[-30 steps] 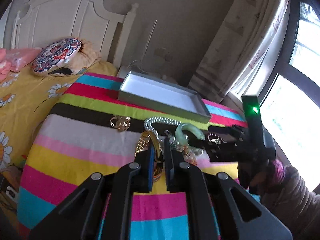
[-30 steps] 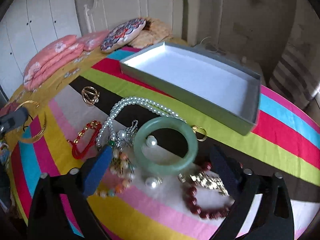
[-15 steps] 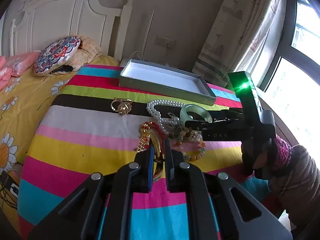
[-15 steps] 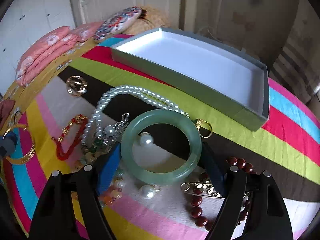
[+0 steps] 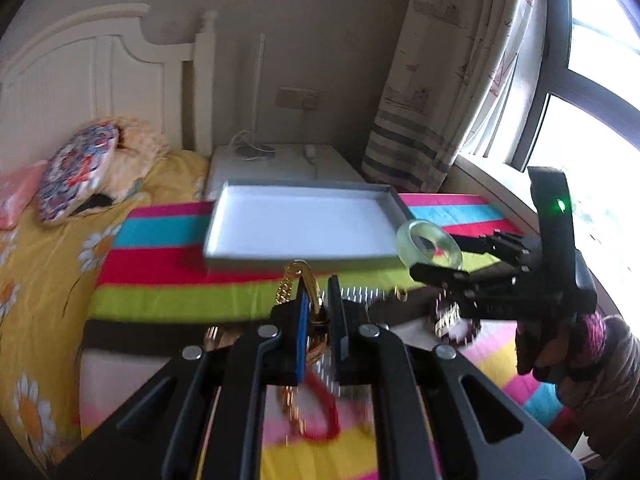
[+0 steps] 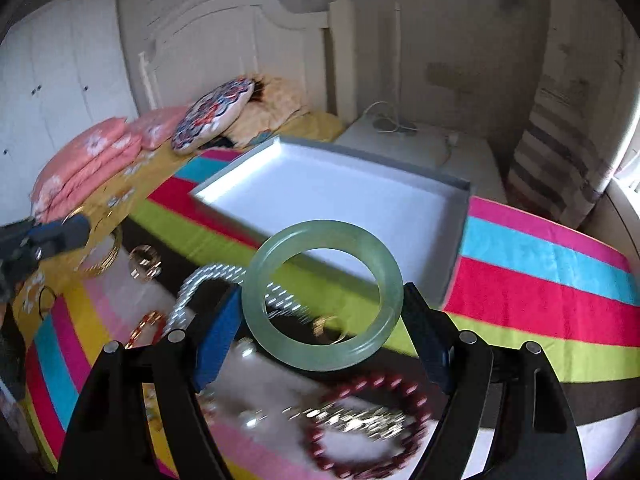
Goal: Organize jewelry
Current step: 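Grasp the gold bangle with the left tool while the right tool grasps the jade bangle, then lower both bangles into the white tray and open both tools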
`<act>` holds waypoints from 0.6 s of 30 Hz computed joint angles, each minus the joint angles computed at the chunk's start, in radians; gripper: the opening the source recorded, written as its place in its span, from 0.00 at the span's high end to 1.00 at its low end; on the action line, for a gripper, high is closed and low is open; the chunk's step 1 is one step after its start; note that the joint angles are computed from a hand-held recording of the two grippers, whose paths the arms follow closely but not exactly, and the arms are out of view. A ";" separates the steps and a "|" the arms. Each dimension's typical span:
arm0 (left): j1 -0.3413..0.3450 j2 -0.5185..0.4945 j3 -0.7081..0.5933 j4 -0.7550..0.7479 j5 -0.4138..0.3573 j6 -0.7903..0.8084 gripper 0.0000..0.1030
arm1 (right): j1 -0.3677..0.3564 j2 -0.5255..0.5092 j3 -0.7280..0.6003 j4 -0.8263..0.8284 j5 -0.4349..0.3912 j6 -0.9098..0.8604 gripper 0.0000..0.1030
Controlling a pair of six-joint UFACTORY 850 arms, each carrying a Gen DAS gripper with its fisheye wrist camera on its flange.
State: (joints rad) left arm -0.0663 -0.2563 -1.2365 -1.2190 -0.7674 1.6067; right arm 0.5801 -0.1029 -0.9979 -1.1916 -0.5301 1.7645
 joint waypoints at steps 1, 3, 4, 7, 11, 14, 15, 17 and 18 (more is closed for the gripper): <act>-0.012 -0.023 -0.036 0.015 -0.005 -0.022 0.92 | -0.012 0.000 -0.003 0.003 0.002 -0.006 0.26; -0.043 -0.079 -0.122 0.054 -0.006 -0.080 0.92 | -0.042 -0.002 -0.010 0.011 0.015 -0.017 0.25; -0.060 -0.113 -0.175 0.078 -0.008 -0.120 0.92 | -0.053 -0.006 -0.017 0.016 0.019 -0.024 0.25; -0.101 -0.197 -0.295 0.168 0.002 -0.234 0.92 | -0.101 -0.037 -0.053 0.074 0.034 -0.092 0.25; -0.165 -0.330 -0.468 0.373 0.051 -0.424 0.92 | -0.166 -0.097 -0.101 0.197 0.084 -0.208 0.25; -0.191 -0.400 -0.553 0.470 0.041 -0.475 0.92 | -0.202 -0.139 -0.135 0.307 0.124 -0.319 0.25; -0.199 -0.422 -0.582 0.513 0.028 -0.501 0.91 | -0.207 -0.150 -0.144 0.326 0.125 -0.348 0.25; -0.215 -0.447 -0.610 0.593 0.048 -0.543 0.68 | -0.201 -0.166 -0.160 0.318 0.104 -0.375 0.17; -0.219 -0.446 -0.601 0.625 0.075 -0.553 0.56 | -0.195 -0.168 -0.164 0.310 0.096 -0.382 0.14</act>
